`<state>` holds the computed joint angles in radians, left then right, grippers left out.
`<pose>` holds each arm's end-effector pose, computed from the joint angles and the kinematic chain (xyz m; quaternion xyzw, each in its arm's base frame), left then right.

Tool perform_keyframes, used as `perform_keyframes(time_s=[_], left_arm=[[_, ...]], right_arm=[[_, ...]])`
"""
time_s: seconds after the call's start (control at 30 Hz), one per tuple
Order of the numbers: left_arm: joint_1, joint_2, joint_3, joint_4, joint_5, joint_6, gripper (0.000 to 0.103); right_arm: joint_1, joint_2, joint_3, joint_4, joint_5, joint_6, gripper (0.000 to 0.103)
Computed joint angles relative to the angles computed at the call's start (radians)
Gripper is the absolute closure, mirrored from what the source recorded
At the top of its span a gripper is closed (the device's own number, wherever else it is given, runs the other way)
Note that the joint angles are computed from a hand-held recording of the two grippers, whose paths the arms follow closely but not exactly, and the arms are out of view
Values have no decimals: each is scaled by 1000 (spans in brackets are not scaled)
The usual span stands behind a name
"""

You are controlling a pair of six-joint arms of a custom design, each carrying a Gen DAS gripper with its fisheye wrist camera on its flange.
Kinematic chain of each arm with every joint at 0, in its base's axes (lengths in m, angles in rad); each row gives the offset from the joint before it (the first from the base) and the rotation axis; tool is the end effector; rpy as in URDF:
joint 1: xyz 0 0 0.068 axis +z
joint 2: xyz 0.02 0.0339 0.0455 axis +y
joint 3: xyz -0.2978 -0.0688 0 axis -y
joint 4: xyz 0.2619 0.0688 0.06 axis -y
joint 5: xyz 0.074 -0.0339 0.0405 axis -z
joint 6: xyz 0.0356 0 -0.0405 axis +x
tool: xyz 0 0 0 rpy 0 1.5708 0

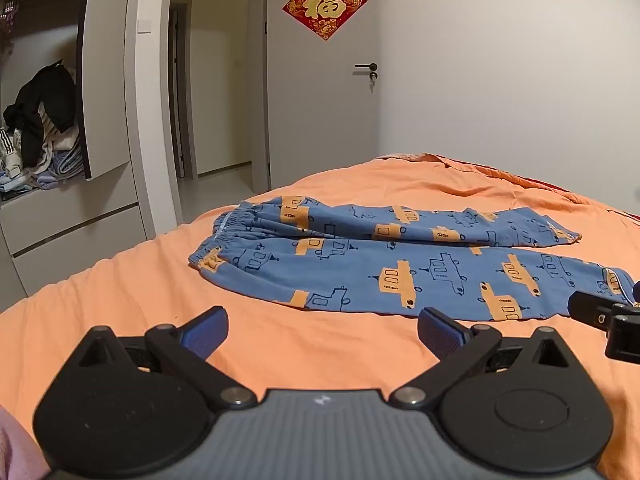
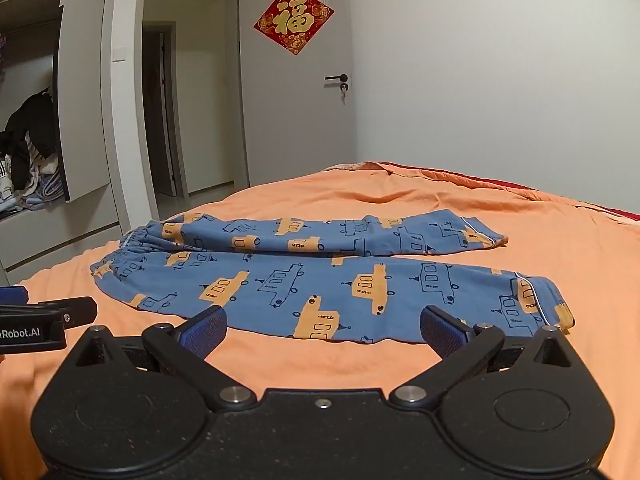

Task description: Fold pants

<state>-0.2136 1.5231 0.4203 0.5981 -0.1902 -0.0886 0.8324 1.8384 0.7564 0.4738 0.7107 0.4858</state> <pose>0.2681 -0.0513 0.1516 0.0054 0.8587 0.0047 0.5124 0.2579 0.2488 0.1399 0.0154 0.8463 0.0220 0.5320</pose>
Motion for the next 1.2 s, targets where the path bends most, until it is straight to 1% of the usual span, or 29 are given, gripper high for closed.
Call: perform_keyframes(time_s=[0.63,0.8,1.2], left_arm=[[-5,-2,3,-7,-5,1,0],[-1,13,-3,17,-3,4,0],[-2,8,-3,12,-3,6,0]], right_arm=[[-3,-4,-4,-5,-4,1,1],[-9,0,-13,5,-10,3,1],[-10,-1,-10,0,-12,3,1]])
